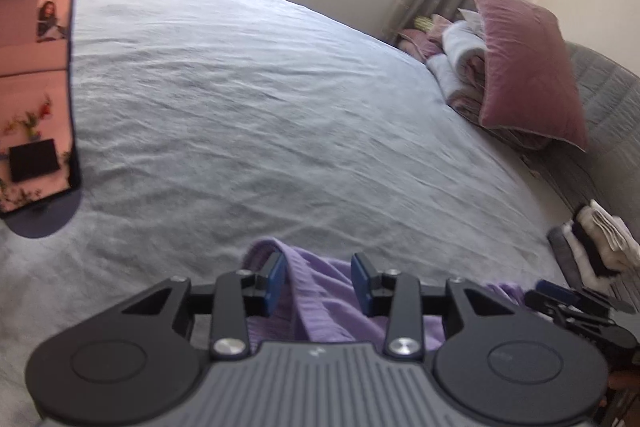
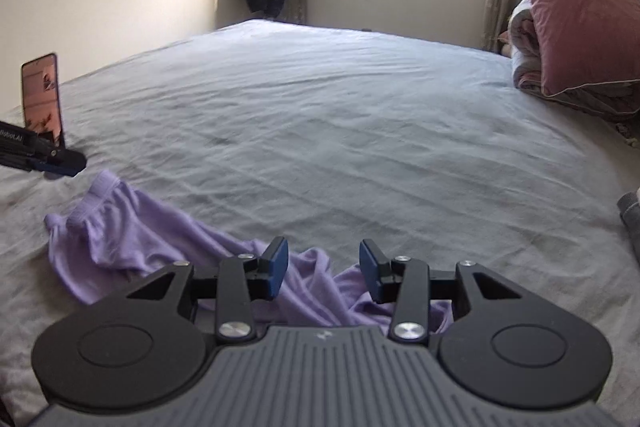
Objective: Fold clothes
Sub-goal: 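Stretch the sweatshirt hem flat on the bed with both grippers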
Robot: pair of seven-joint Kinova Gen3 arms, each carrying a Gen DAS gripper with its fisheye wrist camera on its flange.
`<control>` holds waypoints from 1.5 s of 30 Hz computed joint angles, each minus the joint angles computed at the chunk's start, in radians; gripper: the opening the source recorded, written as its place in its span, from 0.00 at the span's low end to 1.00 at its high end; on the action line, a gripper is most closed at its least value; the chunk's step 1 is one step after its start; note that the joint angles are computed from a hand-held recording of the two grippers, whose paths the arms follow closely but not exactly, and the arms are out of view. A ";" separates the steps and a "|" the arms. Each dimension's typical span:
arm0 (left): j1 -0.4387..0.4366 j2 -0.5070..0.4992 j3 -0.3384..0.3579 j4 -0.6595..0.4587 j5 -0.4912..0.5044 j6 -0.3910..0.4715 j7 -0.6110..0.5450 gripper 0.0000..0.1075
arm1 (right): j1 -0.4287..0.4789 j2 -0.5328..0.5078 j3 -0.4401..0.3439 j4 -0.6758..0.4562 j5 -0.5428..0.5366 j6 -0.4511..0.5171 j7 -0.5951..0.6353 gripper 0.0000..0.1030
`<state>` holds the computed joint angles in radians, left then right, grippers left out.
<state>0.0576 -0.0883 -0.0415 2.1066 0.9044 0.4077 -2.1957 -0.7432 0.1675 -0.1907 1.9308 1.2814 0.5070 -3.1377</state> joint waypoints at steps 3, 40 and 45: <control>0.005 0.037 0.038 -0.021 -0.076 0.011 0.030 0.35 | -0.004 0.031 -0.007 -0.024 -0.065 0.003 0.108 0.43; 0.061 0.099 0.131 -0.069 -0.189 -0.021 0.121 0.36 | 0.047 -0.063 -0.038 0.055 -0.117 -0.051 0.062 0.46; 0.125 0.131 0.127 -0.099 -0.379 -0.018 0.253 0.41 | 0.179 0.011 -0.216 -0.025 -0.253 0.069 0.265 0.37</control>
